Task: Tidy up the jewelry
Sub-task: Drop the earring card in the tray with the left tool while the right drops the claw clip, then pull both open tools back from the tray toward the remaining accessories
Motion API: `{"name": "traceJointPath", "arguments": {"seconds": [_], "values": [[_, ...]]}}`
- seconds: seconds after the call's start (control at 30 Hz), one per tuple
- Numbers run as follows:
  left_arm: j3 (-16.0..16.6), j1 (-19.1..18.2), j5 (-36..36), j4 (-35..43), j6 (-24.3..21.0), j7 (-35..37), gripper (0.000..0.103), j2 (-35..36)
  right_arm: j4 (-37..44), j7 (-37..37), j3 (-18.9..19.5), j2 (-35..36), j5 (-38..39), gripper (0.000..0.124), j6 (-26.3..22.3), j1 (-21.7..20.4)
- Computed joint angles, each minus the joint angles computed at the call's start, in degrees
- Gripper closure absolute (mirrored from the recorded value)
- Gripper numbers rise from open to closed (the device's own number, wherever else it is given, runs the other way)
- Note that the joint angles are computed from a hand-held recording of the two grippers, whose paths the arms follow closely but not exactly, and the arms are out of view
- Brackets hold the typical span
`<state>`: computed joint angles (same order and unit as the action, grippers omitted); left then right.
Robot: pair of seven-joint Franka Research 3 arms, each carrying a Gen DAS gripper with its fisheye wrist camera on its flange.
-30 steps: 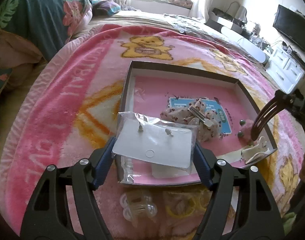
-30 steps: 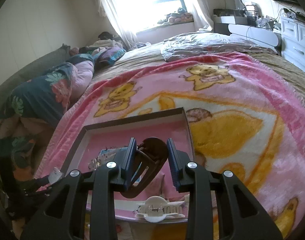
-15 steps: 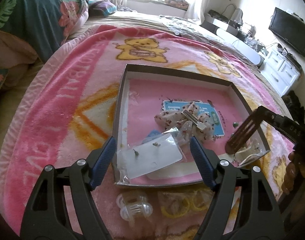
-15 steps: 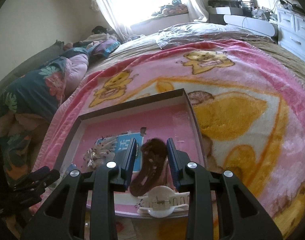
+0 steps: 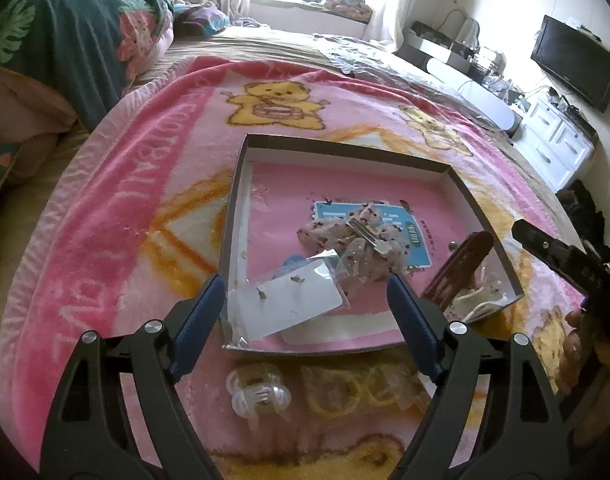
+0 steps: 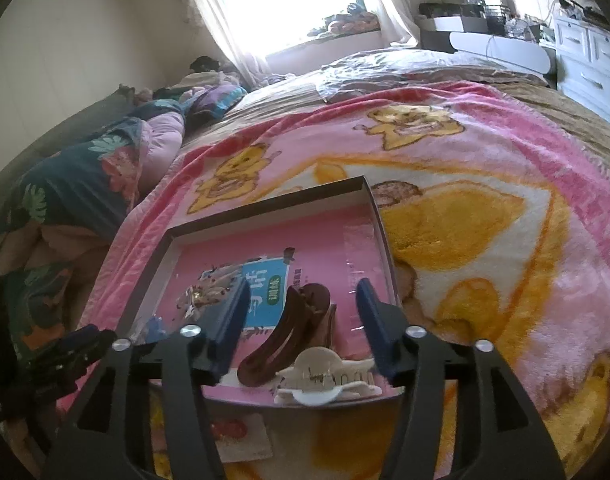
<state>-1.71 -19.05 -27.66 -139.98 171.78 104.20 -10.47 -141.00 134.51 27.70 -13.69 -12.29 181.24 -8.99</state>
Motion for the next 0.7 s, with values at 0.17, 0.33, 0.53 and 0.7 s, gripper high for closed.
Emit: {"name": "traceJointPath", "arguments": {"seconds": [0.17,0.33,0.53,0.7], "values": [[0.3,-0.6,0.6,-0.9,-0.1,-0.3,0.016,-1.9,-2.3,-2.8,-1.8,-3.0,2.5,0.038,0.6,2.4],[0.2,0.0,4.6,-2.9,0.3,-3.8,0.009,-4.7,-4.3,-5.4,-1.4,-6.5,5.3,0.029,0.7,2.6],[0.8,-0.2,9.8,-5.3,0.4,-8.4,0.009,-8.6,-6.4,-9.0,-2.0,-10.5,8.5,0.029,0.1,4.3],[2.2,-2.0,12.4,-7.1,0.6,-11.4,0.009,-12.1,-8.4,-11.4,-2.8,-14.5,11.0,0.029,-0.5,5.8]]}}
